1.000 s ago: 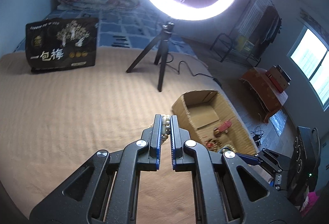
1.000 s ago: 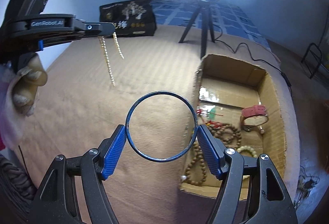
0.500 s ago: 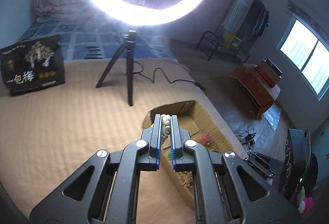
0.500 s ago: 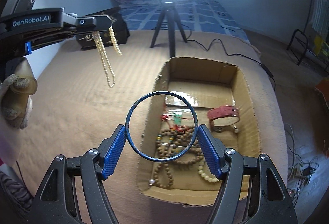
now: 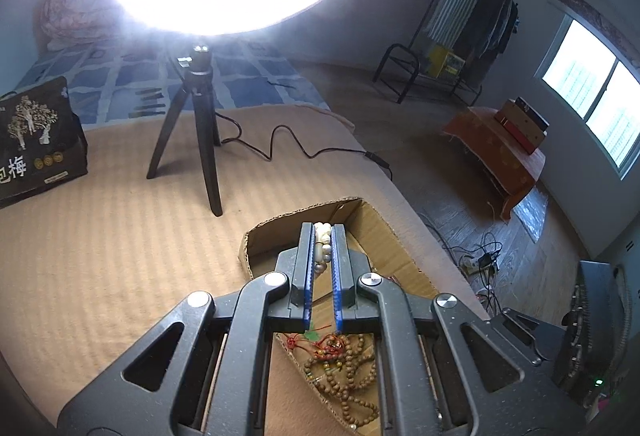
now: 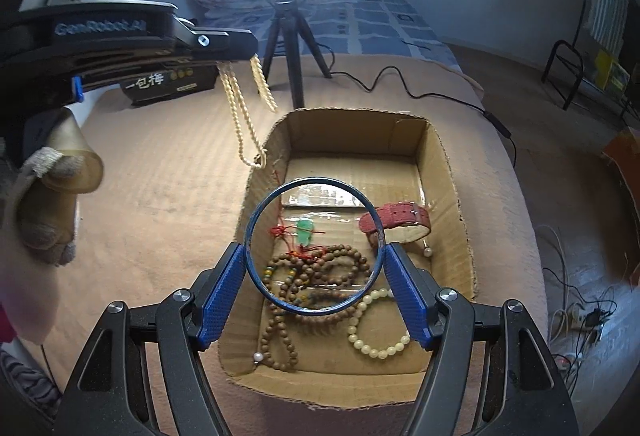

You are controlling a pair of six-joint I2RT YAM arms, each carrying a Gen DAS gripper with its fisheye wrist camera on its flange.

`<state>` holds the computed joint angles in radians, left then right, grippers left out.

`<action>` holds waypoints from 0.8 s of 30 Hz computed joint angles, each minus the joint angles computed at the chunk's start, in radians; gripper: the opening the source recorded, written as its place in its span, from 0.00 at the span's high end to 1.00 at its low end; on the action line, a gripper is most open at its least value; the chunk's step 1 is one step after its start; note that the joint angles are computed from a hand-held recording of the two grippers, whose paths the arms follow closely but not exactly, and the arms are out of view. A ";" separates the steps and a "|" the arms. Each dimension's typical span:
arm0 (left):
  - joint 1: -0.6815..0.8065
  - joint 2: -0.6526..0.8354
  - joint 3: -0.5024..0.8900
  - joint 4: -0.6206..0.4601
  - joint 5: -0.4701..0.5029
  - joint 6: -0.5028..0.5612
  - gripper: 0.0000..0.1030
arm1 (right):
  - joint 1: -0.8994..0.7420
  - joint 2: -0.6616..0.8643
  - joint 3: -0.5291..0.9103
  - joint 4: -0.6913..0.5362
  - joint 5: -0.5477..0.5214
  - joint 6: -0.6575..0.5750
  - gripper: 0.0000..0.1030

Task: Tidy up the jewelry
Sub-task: 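Lift the pearl necklace and blue ring and carry both over the box, then open both tools to drop the necklace and ring into the box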

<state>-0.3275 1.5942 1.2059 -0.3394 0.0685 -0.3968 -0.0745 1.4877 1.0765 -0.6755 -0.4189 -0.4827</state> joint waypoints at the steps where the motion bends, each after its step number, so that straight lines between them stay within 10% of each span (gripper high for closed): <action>1: -0.005 0.011 0.005 0.001 -0.005 -0.003 0.95 | -0.003 0.004 0.001 0.001 0.001 0.000 0.32; 24: -0.045 0.095 0.068 -0.041 -0.062 0.011 0.95 | 0.004 0.015 0.004 0.022 0.042 0.019 0.31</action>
<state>-0.3726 1.6889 1.2737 -0.3803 0.0062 -0.3853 -0.0701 1.5026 1.0809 -0.6532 -0.3768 -0.4640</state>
